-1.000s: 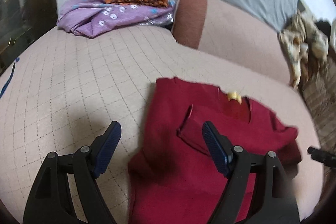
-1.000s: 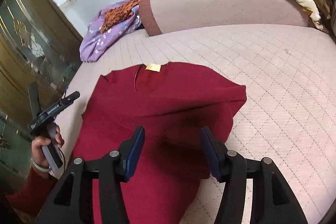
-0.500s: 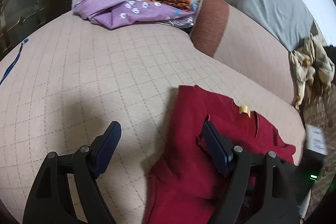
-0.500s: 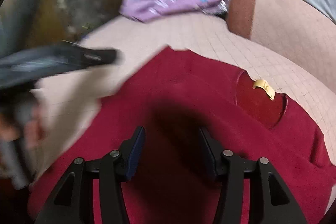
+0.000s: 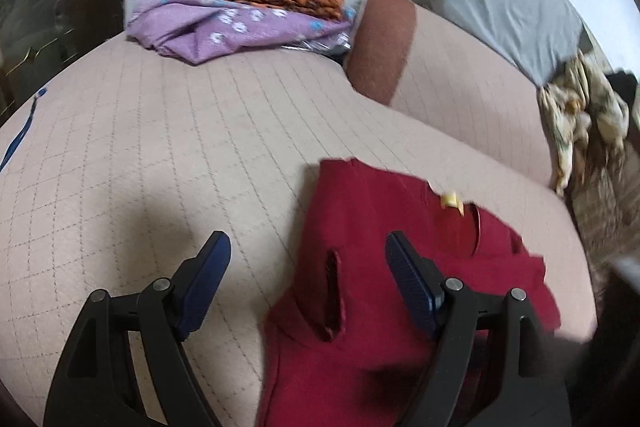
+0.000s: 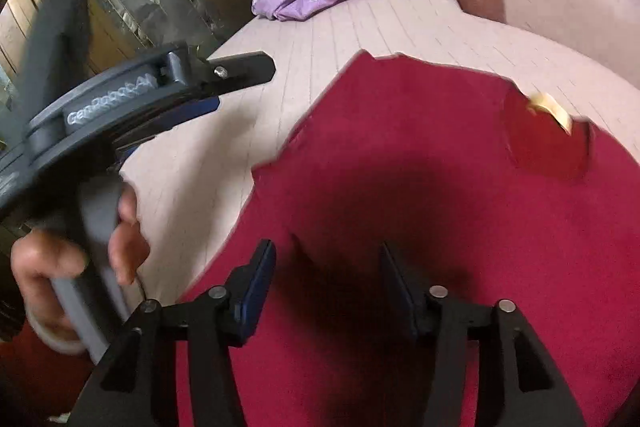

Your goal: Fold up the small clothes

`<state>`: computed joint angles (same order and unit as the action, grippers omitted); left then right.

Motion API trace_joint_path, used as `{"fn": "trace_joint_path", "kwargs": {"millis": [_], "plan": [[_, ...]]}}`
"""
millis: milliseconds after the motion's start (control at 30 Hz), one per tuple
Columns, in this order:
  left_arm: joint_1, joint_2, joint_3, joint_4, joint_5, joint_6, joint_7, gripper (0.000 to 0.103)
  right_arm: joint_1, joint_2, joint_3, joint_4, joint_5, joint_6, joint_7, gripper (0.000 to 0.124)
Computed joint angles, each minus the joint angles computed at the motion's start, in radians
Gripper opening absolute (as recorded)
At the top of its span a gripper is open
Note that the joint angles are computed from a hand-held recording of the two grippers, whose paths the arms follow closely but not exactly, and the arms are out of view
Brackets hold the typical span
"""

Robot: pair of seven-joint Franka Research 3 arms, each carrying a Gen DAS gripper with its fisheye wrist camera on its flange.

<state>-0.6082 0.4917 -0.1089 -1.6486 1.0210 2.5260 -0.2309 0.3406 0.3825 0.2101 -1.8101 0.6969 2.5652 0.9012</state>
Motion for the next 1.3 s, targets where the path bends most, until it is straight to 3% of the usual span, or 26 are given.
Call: {"fn": "trace_joint_path", "kwargs": {"millis": [100, 167, 233, 267, 333, 367, 400, 433, 500, 567, 600, 667, 700, 767, 833, 867, 933, 967, 1100, 1200, 1300], "plan": [[-0.011, 0.019, -0.005, 0.027, 0.0, -0.013, 0.033, 0.08, -0.071, -0.149, -0.003, -0.162, 0.17, 0.121, -0.11, 0.056], [-0.014, 0.04, -0.011, 0.05, -0.017, -0.018, 0.06, 0.08, -0.053, -0.204, -0.097, -0.232, 0.034, 0.248, 0.06, 0.063], [-0.014, 0.076, -0.025, 0.091, -0.068, -0.042, 0.132, 0.08, -0.019, -0.184, -0.203, -0.232, -0.198, 0.288, 0.283, 0.062], [-0.017, 0.097, -0.029, 0.117, -0.093, -0.064, 0.173, 0.08, -0.041, -0.158, -0.211, -0.208, -0.249, 0.285, 0.334, 0.057], [-0.029, 0.144, -0.034, 0.176, -0.152, -0.13, 0.255, 0.08, -0.104, -0.099, -0.176, -0.135, -0.161, 0.218, 0.267, 0.047], [-0.028, 0.18, -0.045, 0.225, -0.2, -0.183, 0.327, 0.08, -0.091, -0.054, -0.201, -0.085, -0.162, 0.178, 0.269, 0.039], [-0.032, 0.209, -0.049, 0.266, -0.238, -0.229, 0.385, 0.08, -0.043, -0.002, -0.258, -0.046, -0.233, 0.176, 0.329, 0.036], [-0.059, 0.229, -0.018, 0.294, -0.275, -0.253, 0.431, 0.082, -0.03, 0.034, -0.287, -0.027, -0.362, 0.169, 0.437, 0.028], [-0.071, 0.217, -0.005, 0.275, -0.237, -0.247, 0.381, 0.085, -0.082, 0.03, -0.24, -0.029, -0.41, 0.181, 0.507, 0.023], [-0.065, 0.207, -0.007, 0.262, -0.255, -0.23, 0.383, 0.085, -0.091, -0.032, -0.234, -0.091, -0.411, 0.205, 0.525, 0.03], [-0.063, 0.205, -0.008, 0.257, -0.261, -0.219, 0.383, 0.085, -0.108, -0.048, -0.209, -0.11, -0.397, 0.224, 0.504, 0.03], [-0.073, 0.21, -0.001, 0.265, -0.262, -0.23, 0.383, 0.085, -0.17, -0.122, -0.116, -0.18, -0.291, 0.225, 0.347, 0.029], [-0.08, 0.208, 0.003, 0.266, -0.256, -0.236, 0.384, 0.084, -0.165, -0.141, -0.111, -0.201, -0.286, 0.219, 0.318, 0.028], [-0.09, 0.202, 0.009, 0.263, -0.244, -0.239, 0.375, 0.084, -0.121, -0.166, -0.14, -0.256, -0.366, 0.23, 0.325, 0.023], [-0.094, 0.189, 0.016, 0.25, -0.226, -0.23, 0.353, 0.084, -0.058, -0.153, -0.221, -0.276, -0.554, 0.233, 0.456, 0.018], [-0.094, 0.182, 0.018, 0.241, -0.219, -0.224, 0.34, 0.084, -0.06, -0.156, -0.227, -0.298, -0.575, 0.258, 0.475, 0.018], [-0.087, 0.168, 0.018, 0.221, -0.214, -0.215, 0.312, 0.084, -0.07, -0.184, -0.223, -0.326, -0.577, 0.269, 0.488, 0.018], [-0.08, 0.167, 0.015, 0.218, -0.219, -0.215, 0.308, 0.084, -0.077, -0.199, -0.217, -0.324, -0.57, 0.247, 0.494, 0.025], [-0.063, 0.183, 0.001, 0.233, -0.25, -0.231, 0.32, 0.085, -0.12, -0.171, -0.152, -0.241, -0.405, 0.244, 0.418, 0.037], [-0.07, 0.203, 0.001, 0.262, -0.254, -0.262, 0.35, 0.085, -0.072, -0.094, -0.191, -0.164, -0.497, 0.273, 0.498, 0.039], [-0.07, 0.207, 0.002, 0.266, -0.257, -0.264, 0.36, 0.085, -0.045, 0.015, -0.237, -0.046, -0.546, 0.209, 0.599, 0.035]]}}
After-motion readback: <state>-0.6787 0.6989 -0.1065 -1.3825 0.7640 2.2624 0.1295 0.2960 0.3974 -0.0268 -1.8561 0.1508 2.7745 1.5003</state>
